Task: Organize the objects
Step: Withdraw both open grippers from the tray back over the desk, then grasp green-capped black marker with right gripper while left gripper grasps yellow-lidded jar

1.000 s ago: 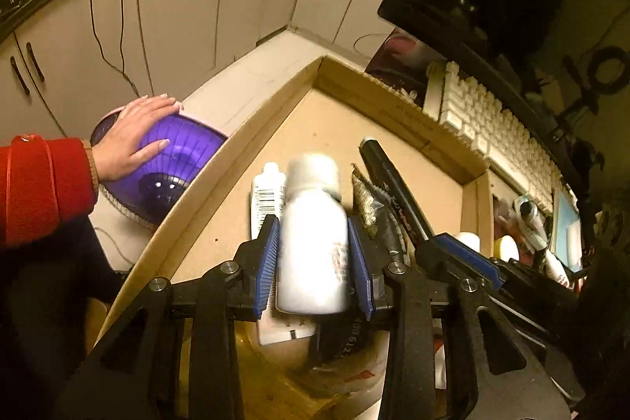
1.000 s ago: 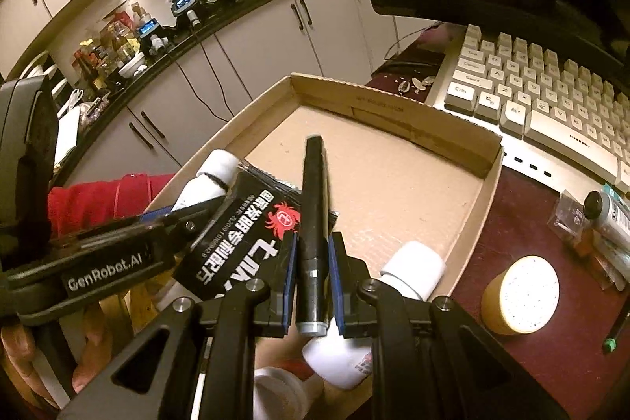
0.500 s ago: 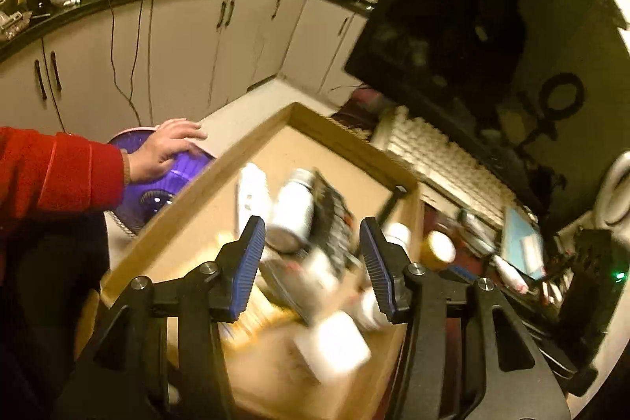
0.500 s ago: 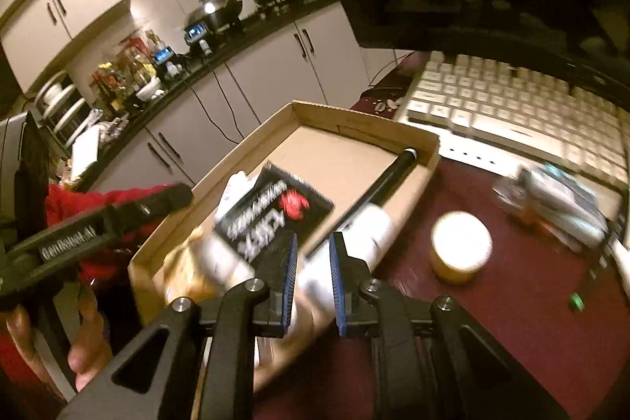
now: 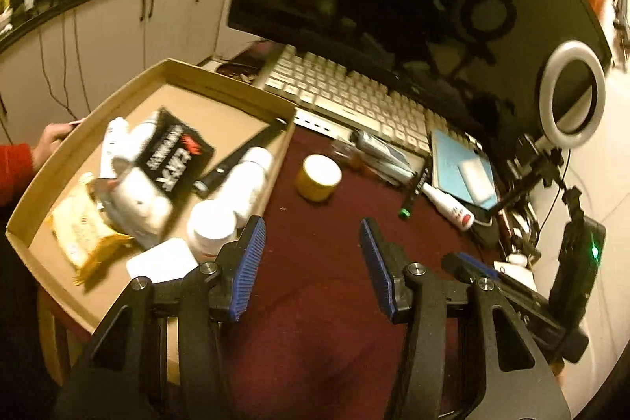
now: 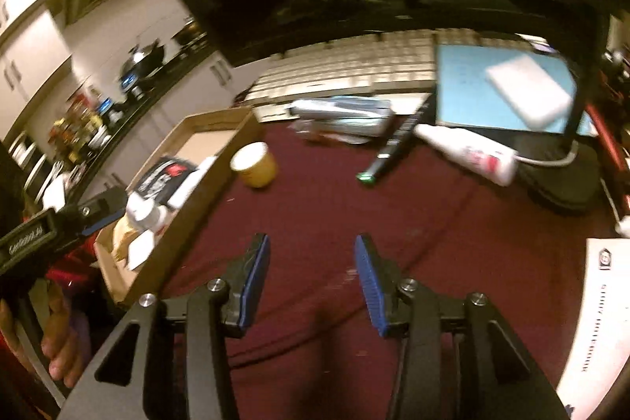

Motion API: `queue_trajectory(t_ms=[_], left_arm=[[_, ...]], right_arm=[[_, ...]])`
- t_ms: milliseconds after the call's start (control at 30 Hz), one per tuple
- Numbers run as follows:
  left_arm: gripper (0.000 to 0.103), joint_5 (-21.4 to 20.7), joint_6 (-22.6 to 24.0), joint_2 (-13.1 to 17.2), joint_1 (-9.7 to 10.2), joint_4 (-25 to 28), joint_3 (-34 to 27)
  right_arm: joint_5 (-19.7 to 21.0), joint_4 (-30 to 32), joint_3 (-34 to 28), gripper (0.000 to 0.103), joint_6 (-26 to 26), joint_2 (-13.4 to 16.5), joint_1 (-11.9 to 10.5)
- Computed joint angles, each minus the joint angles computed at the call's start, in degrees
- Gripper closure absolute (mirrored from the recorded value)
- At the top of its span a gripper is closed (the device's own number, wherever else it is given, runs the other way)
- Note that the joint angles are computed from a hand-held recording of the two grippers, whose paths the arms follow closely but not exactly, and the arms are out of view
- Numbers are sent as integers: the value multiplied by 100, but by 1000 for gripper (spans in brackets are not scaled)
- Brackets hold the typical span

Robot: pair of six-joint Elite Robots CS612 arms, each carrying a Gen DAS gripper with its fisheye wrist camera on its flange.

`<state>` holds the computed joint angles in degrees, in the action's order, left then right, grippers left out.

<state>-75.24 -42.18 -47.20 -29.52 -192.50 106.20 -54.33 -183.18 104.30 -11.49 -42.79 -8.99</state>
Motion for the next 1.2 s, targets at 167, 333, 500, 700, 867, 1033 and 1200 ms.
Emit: queue_trajectory(t_ms=[167, 333, 500, 700, 867, 1033, 1200], left_arm=[[54, 236, 7, -25, -135, 44, 63], [54, -80, -201, -33, -46, 103, 62], [54, -107, -109, 37, 69, -17, -57], [54, -75, 72, 142, 152, -71, -141], [54, -206, 74, 224, 191, -50, -203], [54, -306, 244, 268, 197, 50, -307], [54, -329, 520, 351, 178, 337, -545]], right_arm=[[-60, -2, -184, 58, 411, 151, -11], [-207, 179, -340, 58, 534, 186, 61], [-448, 188, -729, 58, 981, 321, 146], [-1014, 454, -1152, 58, 1139, 529, 352], [-1901, 623, -1444, 58, 1014, 671, 579], [-2368, 676, -1580, 71, 796, 753, 686], [-2151, 505, -1293, 88, 859, 647, 567]])
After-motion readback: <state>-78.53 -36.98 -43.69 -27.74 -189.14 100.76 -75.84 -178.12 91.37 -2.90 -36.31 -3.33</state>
